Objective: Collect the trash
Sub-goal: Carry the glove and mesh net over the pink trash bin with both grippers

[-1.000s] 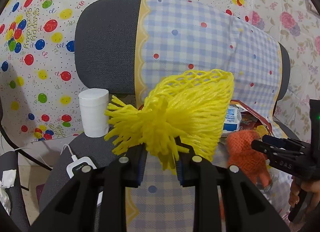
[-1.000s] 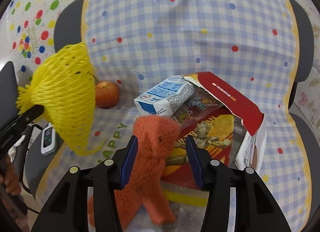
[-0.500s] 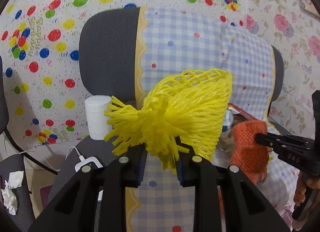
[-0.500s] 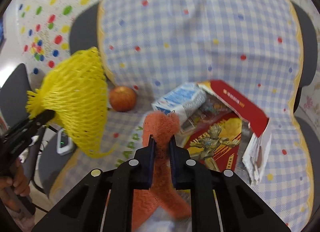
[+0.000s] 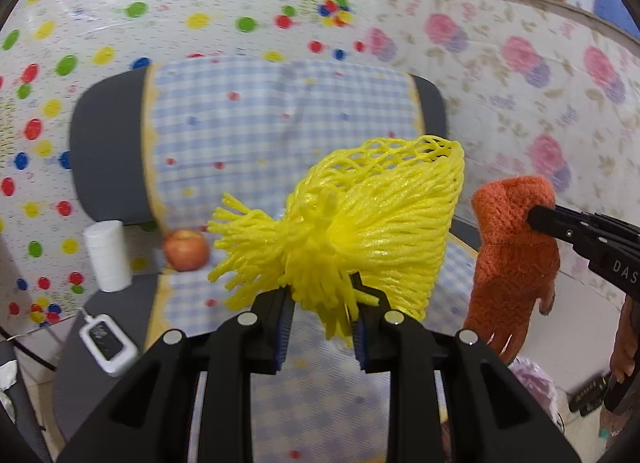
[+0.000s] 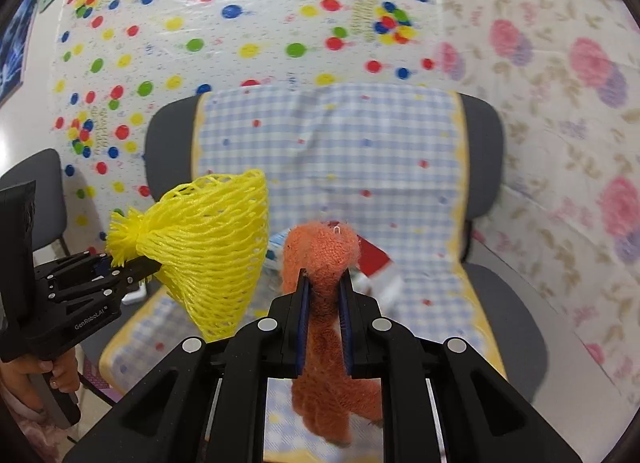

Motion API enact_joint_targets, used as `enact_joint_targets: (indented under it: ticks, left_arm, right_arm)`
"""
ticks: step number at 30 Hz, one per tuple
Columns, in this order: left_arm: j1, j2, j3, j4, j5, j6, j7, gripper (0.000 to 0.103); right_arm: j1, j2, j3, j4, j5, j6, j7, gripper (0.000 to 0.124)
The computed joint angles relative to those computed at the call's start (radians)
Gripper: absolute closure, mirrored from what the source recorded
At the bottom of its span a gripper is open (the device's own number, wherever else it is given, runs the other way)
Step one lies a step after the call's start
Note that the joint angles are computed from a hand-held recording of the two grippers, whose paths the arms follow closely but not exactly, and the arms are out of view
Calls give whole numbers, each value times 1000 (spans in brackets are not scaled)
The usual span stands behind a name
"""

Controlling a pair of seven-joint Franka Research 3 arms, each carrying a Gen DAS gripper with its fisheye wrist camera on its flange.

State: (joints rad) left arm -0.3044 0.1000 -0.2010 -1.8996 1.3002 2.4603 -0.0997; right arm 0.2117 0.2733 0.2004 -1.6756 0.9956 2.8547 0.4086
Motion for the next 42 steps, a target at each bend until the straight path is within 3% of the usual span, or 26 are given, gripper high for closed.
enact_joint_targets:
  ticks: [8, 19, 23, 27, 33, 35, 37, 39, 42]
  left_arm:
    - [-65, 180, 11, 155, -26, 125, 109, 80]
    - [-177, 485, 43, 461, -187, 283, 398, 79]
    - [-204, 573, 40, 560, -290, 261, 529, 78]
    - [-231, 664, 41, 678, -396, 212, 650, 77]
    - [-254, 805, 38, 871, -557, 144, 837, 74]
    - [-256, 849, 27, 934, -614, 123, 907, 68]
    - [-255, 894, 7, 999, -679, 94, 982, 47]
    - [-258, 910, 4, 1019, -722, 91, 1026, 46]
    - [-252, 889, 0, 975, -776, 114, 1082, 44]
  right_arm:
    - [-33, -102, -32, -208, 123, 203, -44, 109]
    - [-46, -174, -154, -438, -179, 385, 317, 109]
    - [-73, -160, -175, -456, -251, 397, 410, 108]
    - [-180, -115, -96, -435, -242, 385, 425, 108]
    - [-235, -53, -76, -403, -303, 355, 506, 105]
    - [-244, -41, -76, -395, -321, 331, 528, 103]
    - [-256, -33, -73, -386, -326, 300, 540, 96]
    - [-256, -33, -75, -388, -329, 298, 544, 89]
    - [-250, -38, -83, -390, -341, 293, 556, 88]
